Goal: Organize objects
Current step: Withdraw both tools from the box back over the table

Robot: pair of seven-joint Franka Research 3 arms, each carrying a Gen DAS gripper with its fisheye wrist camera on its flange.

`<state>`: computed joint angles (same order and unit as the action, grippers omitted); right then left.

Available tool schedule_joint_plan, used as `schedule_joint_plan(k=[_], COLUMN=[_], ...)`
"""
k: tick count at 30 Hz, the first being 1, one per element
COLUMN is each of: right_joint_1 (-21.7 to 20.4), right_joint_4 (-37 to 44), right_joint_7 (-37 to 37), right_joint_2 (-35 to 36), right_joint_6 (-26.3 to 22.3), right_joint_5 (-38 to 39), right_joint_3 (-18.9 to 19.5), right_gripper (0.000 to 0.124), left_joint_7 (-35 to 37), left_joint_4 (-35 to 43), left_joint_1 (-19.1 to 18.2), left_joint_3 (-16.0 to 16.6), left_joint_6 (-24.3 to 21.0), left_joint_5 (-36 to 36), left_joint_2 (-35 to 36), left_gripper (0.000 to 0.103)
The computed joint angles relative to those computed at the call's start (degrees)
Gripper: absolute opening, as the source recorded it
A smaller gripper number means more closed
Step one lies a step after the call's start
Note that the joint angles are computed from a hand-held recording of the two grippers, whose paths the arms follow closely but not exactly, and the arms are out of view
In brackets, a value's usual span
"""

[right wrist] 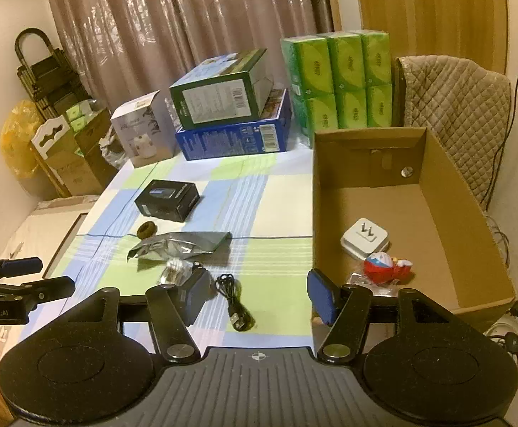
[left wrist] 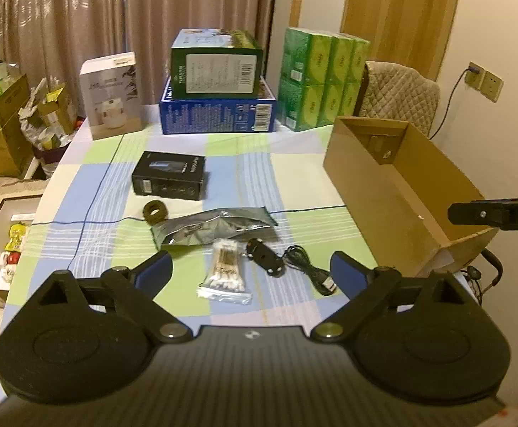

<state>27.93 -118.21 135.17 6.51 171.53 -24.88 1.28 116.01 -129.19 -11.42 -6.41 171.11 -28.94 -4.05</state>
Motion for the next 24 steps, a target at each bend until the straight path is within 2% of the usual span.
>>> schedule_joint_plan(k=[5,12,19,24], right_joint_1=[0.5,1.8,2.9,4.3], right_joint_4=[0.7,2.6,5.9,8.9], right_joint_7=[-1.0,-6.0,-12.8,-16.5], right_joint_2=[1.1,3.6,7.3,10.6], right_joint_6=[0.3,0.3,-0.2,-1.3], right_joint_5=[1.2,5.5,11.7,15.0], right_joint_3=[0.2,0.4,0.6,-0.1], right_gripper=[0.059,0.059,0.059,0.059], left_joint_7=[-2.1,-5.6,-8.9,-8.2], left_joint_4=[-1.2,-2.0,-1.3,-0.1], left_joint_1=[1.0,2.4,4.5,6.3], left_joint_3=[0.5,0.7,-0.1,-1.7], left_joint_6=[0.7,1.7,2.2,2.6], left_joint_5=[2.1,6.1,10.9,10.6], left_joint_2=[-0.2,0.5,3.1,5.7], left_gripper=[0.097,0.099,0.099,0.099])
